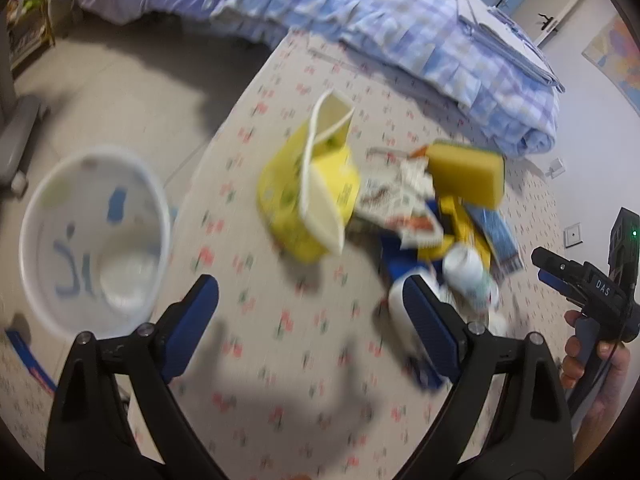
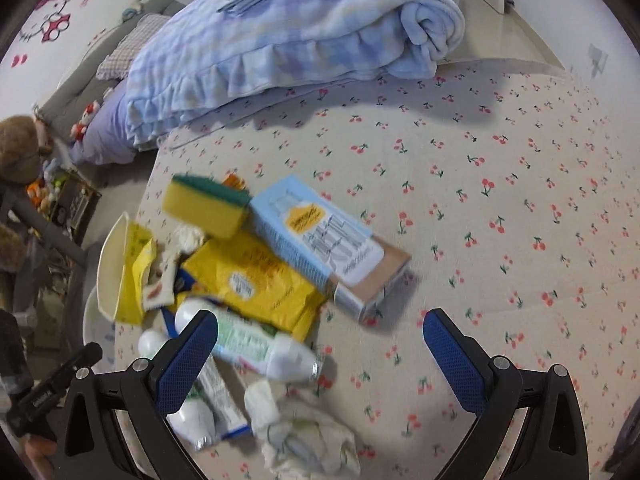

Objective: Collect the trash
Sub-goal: 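Grasp the yellow paper cup with the left tool while the right tool grasps the milk carton, then carry the yellow cup to the wastebasket and open the left tool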

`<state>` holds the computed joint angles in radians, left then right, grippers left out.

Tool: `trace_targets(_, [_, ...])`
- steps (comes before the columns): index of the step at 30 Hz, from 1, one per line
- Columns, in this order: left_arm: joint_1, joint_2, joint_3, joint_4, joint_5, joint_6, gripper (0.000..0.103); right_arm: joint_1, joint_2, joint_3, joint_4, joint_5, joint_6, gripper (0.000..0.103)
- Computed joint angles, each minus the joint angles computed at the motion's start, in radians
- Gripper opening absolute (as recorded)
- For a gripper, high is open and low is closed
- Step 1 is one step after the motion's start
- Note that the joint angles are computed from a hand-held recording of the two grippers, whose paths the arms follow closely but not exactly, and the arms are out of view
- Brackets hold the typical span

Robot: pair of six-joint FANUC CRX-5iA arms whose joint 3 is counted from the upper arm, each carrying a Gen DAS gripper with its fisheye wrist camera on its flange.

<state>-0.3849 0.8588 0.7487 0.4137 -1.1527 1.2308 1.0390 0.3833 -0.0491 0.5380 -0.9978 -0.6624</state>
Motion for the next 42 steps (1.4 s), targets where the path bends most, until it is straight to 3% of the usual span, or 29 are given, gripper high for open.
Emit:
trace_targets(4, [-0.025,0.027,0.032,-0.021,0.078,-0.011,0.090,-0.040,0.000,-0.021,-0.009,0.032,0.010,0.103])
trace_targets(10, [-0.031,0.143,0.198,-0.036,0.002,0.036,0.075,-0.064,0.018,-0.021,-0.016,0.033,0.128,0.103])
trace_targets(15, [-0.031,0.172,0.235,-0.027,-0.029,0.050,0.064,-0.072,-0.004,-0.096,0.012,0.105,0.091,0.103])
trace_targets(18, [-0.029,0.163,0.214,-0.009,-0.028,0.036,0.059,-0.076,-0.010,-0.129,0.030,0.158,0.080,0.103])
trace_targets(22, [-0.029,0.143,0.180,-0.015,-0.022,0.010,0.052,-0.074,0.001,-0.121,0.036,0.162,0.113,0.099])
trace_targets(24, [-0.027,0.129,0.156,-0.015,-0.020,0.002,0.046,-0.068,0.009,-0.102,0.030,0.133,0.125,0.076])
trace_targets(27, [-0.020,0.109,0.119,0.000,-0.014,-0.006,0.038,-0.058,0.000,-0.109,0.047,0.133,0.105,0.071])
trace_targets(33, [-0.006,0.020,-0.020,0.017,0.063,-0.040,0.025,-0.017,-0.007,-0.073,0.058,0.057,0.093,0.064])
trace_targets(42, [0.026,-0.083,-0.193,0.115,0.157,-0.139,0.024,0.063,-0.040,-0.079,0.117,-0.012,-0.015,0.061])
